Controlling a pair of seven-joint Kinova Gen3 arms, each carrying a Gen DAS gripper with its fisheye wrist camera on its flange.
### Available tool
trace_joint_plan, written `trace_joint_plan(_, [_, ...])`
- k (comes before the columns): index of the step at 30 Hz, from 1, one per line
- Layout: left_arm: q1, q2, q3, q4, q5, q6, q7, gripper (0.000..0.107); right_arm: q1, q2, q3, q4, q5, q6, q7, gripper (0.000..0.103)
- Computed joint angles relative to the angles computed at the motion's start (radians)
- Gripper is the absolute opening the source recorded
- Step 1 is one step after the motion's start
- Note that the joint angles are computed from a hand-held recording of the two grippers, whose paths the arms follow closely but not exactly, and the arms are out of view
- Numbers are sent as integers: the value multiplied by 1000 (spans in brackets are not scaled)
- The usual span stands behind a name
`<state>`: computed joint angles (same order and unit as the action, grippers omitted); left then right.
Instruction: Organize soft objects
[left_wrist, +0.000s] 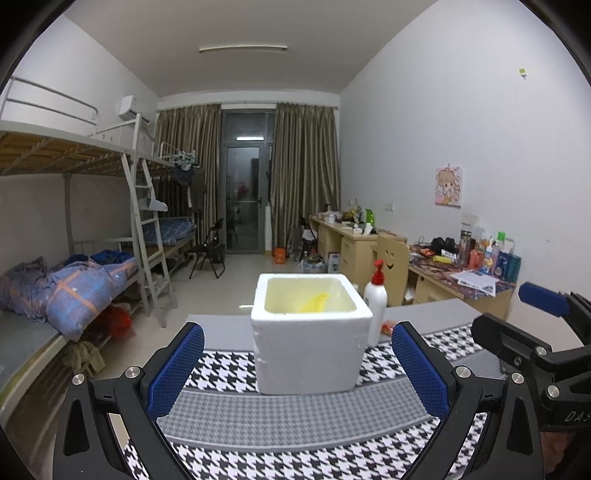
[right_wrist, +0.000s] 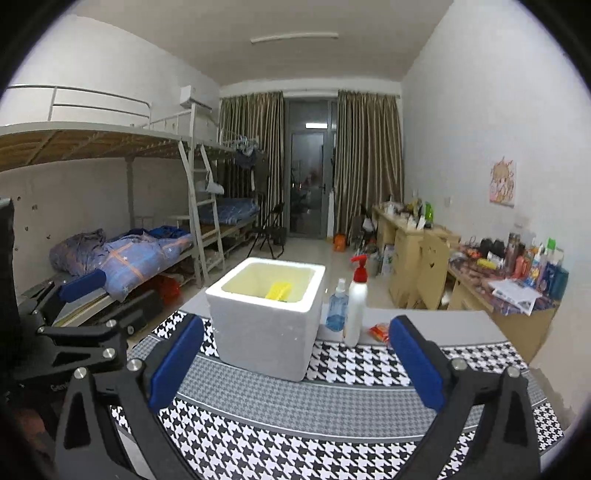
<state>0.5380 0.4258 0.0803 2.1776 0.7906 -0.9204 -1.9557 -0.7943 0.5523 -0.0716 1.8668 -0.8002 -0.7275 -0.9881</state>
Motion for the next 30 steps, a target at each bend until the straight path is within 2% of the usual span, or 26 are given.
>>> trace_joint_plan(6, [32,27,9,39,-13,-95,44,102,26,9,-28,62,82,-65,-112,102])
trace_joint_plan(9, [58,55,10,48,5,-159,45,102,16,20,-22,89,96,-114,-131,102])
trace_joint_plan(13, [61,84,18,75,-12,-215,104,102,11,35,-28,126,120,-178,-153,102])
trace_joint_plan(17, [52,107,22,78,-28,-200,135,102,42,58,-47,173,212,-246,-241,102])
trace_joint_plan(20, [62,116,16,79,-25,-201,139,102,44,80,-46,188,232,-286,-266,102])
trace_joint_plan(25, [89,141,12,97,-15,-271,158,102,40,101,-41,187,215,-305,-266,102])
trace_joint_plan(30, [94,152,15,98,4,-285,164,102,32,123,-39,191,199,-328,-261,102])
